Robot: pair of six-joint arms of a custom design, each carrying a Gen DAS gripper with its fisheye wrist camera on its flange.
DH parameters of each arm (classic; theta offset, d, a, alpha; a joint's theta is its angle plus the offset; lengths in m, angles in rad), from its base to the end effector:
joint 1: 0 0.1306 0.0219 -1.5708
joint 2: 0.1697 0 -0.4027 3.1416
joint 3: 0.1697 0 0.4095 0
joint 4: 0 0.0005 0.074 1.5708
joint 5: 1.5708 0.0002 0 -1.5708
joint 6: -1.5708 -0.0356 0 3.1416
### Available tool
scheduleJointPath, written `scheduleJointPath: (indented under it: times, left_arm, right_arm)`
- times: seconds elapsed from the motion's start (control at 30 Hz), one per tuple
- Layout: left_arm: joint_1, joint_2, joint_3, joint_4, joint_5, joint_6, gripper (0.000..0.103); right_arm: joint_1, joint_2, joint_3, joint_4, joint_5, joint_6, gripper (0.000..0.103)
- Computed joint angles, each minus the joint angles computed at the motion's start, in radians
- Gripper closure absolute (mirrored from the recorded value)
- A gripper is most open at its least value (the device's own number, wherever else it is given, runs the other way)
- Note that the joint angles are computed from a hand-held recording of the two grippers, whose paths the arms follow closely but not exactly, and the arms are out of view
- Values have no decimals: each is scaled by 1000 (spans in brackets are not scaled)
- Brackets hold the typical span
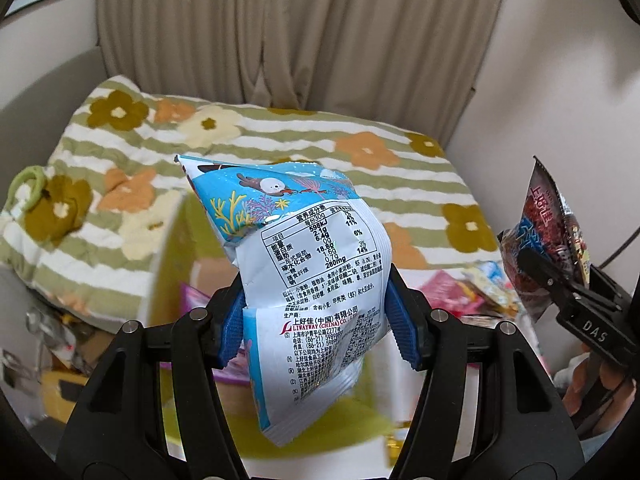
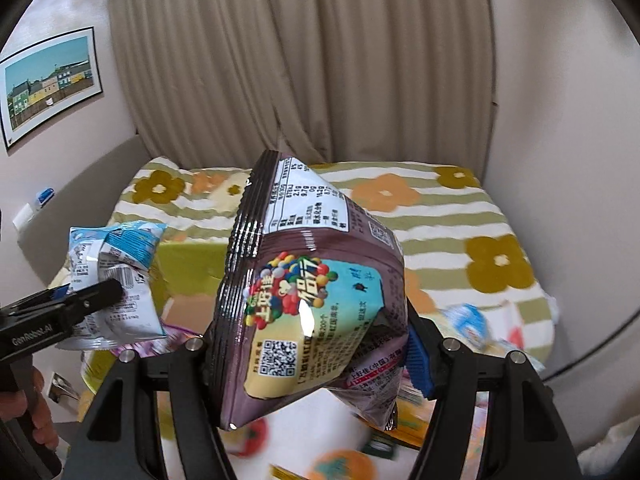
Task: Organize snacks
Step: 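Lift both bags over the box and drop them inside, opening both tools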
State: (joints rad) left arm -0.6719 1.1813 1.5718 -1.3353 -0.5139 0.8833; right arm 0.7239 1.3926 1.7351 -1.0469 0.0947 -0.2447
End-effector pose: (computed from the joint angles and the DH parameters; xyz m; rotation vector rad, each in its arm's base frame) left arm 0.3034 -0.2196 0.5943 -0.4462 2.3135 -0.0935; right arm 0.3678 0.3200 0.5998 -0.4975 2.2492 0.3993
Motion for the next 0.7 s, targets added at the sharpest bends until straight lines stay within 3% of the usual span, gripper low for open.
scheduleJointPath:
  times: [0.23,0.47,0.53,0.6,0.7]
  left_arm:
    - [228,-67,-124,59,183,-184,45]
    - [341,-40,-175,96,280,-238,45]
    - [352,-23,-169,93,294,-249,39]
    - [352,-3,-158,72,271,-249,4]
    - [352,-1,-159,82,253,-243,0]
  right_arm:
    - [87,174,175,-42,-14,-42,40]
    - [104,291,274,-68,-65,-53,40]
    - [106,314,295,-72,-76,-53,40]
    - [104,336,313,-77,-104,-58,40]
    - [98,368,346,-96,-140,-45,40]
